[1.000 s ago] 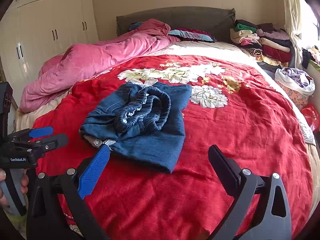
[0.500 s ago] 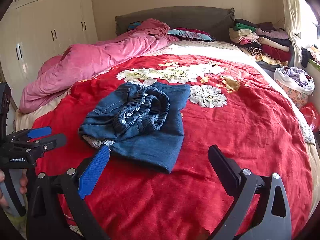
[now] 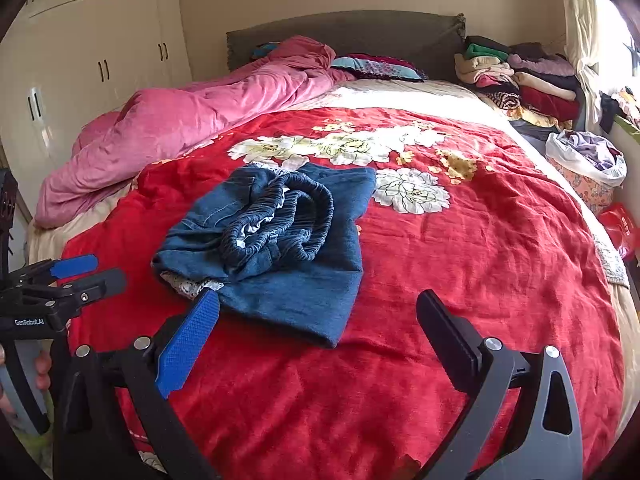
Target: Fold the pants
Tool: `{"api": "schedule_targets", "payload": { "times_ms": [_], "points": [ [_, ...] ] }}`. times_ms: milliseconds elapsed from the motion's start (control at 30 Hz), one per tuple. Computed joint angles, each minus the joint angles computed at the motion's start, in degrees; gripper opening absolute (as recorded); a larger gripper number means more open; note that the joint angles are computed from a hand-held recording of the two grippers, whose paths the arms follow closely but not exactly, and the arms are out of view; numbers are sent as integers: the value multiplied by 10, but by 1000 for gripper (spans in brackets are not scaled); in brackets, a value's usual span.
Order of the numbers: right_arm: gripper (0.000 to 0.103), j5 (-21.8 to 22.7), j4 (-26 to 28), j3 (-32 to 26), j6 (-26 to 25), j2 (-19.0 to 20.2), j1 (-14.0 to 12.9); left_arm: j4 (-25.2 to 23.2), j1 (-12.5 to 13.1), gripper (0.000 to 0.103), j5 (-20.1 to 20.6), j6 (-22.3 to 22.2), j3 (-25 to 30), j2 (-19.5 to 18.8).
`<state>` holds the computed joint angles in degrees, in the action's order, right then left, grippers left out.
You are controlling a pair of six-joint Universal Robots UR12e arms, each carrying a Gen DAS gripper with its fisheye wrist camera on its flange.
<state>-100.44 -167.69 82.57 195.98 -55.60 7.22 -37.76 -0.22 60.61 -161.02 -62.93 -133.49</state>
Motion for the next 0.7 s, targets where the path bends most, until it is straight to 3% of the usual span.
{"api": "schedule_targets", "payload": {
  "times_ms": [267, 367, 500, 633, 700],
  "points": [
    [98, -18, 9, 5, 6, -4, -2, -1, 0, 93, 2, 23, -5, 3],
    [98, -40, 18, 11, 14, -7, -5, -4, -3, 93, 23, 34, -2, 1],
    [98, -71, 31, 27, 36, -14, -15, 1, -6, 93, 61, 16, 8, -7],
    [98, -116, 51, 49, 68, -24, -31, -5, 1, 93, 63, -5, 29, -21],
    [98, -129, 60, 60, 86, -30, -43, -15, 2, 93, 89, -16, 53, -35]
  ]
}}
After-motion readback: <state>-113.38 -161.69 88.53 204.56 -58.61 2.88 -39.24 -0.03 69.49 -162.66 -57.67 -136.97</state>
